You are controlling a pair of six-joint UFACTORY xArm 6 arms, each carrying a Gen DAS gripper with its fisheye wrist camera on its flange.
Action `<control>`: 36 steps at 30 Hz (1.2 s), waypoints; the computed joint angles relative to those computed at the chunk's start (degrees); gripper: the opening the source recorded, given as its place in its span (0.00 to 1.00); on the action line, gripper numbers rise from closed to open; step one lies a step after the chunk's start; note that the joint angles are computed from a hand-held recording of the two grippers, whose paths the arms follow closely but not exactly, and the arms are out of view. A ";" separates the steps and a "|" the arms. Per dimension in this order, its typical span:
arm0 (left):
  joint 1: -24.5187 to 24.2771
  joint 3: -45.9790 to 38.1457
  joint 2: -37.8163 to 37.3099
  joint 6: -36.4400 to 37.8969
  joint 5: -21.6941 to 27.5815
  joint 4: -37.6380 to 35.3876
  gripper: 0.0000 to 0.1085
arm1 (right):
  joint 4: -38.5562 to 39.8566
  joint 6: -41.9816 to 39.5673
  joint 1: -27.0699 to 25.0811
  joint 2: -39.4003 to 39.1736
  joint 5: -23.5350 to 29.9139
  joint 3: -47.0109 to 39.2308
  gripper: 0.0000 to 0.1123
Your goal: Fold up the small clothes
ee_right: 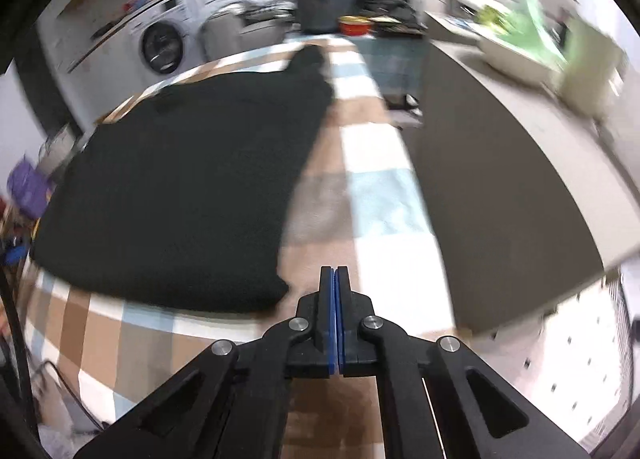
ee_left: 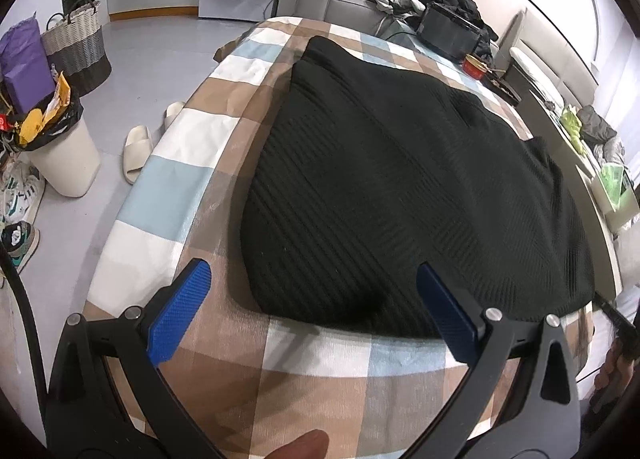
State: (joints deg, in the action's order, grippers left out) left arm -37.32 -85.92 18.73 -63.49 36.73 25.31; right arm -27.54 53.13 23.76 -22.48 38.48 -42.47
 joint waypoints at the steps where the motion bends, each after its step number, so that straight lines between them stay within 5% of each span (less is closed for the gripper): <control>1: -0.20 0.15 -0.26 -0.23 0.14 0.59 0.94 | 0.86 -0.17 -0.72 -1.35 -2.43 1.49 0.01; 4: -0.40 -0.01 -0.33 -0.53 0.13 1.16 0.94 | 5.31 -2.79 -2.06 -3.48 -9.04 4.00 0.05; 8: -0.05 -0.27 0.14 -0.55 -1.30 0.50 0.94 | 19.26 -14.11 -2.62 -1.91 -19.09 5.53 0.32; 11: 0.73 -1.06 1.56 2.11 -2.87 -3.07 0.94 | 27.47 -19.38 -2.13 1.67 -23.29 4.65 0.40; 14: 1.30 -2.67 3.32 3.49 -2.48 -5.62 0.94 | 33.90 -23.33 -1.59 4.78 -24.52 3.24 0.37; 17: 1.66 -2.82 3.89 3.61 -3.38 -6.30 0.94 | 32.44 -23.00 -0.97 6.73 -25.59 1.83 0.11; 19: 1.74 -2.88 4.06 3.85 -3.46 -6.79 0.94 | 33.00 -23.75 -0.67 7.20 -26.34 1.37 0.07; 23: 1.39 -2.34 3.33 3.07 -2.42 -5.06 0.94 | 31.36 -21.88 -1.38 3.50 -25.53 3.27 0.05; 27: 1.46 -1.13 2.62 3.72 -3.05 -5.13 0.94 | 22.60 -14.03 -3.36 3.60 -18.36 2.75 0.05; 31: 1.74 -0.33 2.42 4.18 -5.04 -6.63 0.93 | 19.62 -10.43 -3.03 3.05 -18.90 2.87 0.09; 36: 1.53 -2.34 4.35 8.70 -5.67 -10.21 0.68 | 23.08 -11.91 -2.80 2.92 -18.41 2.80 0.16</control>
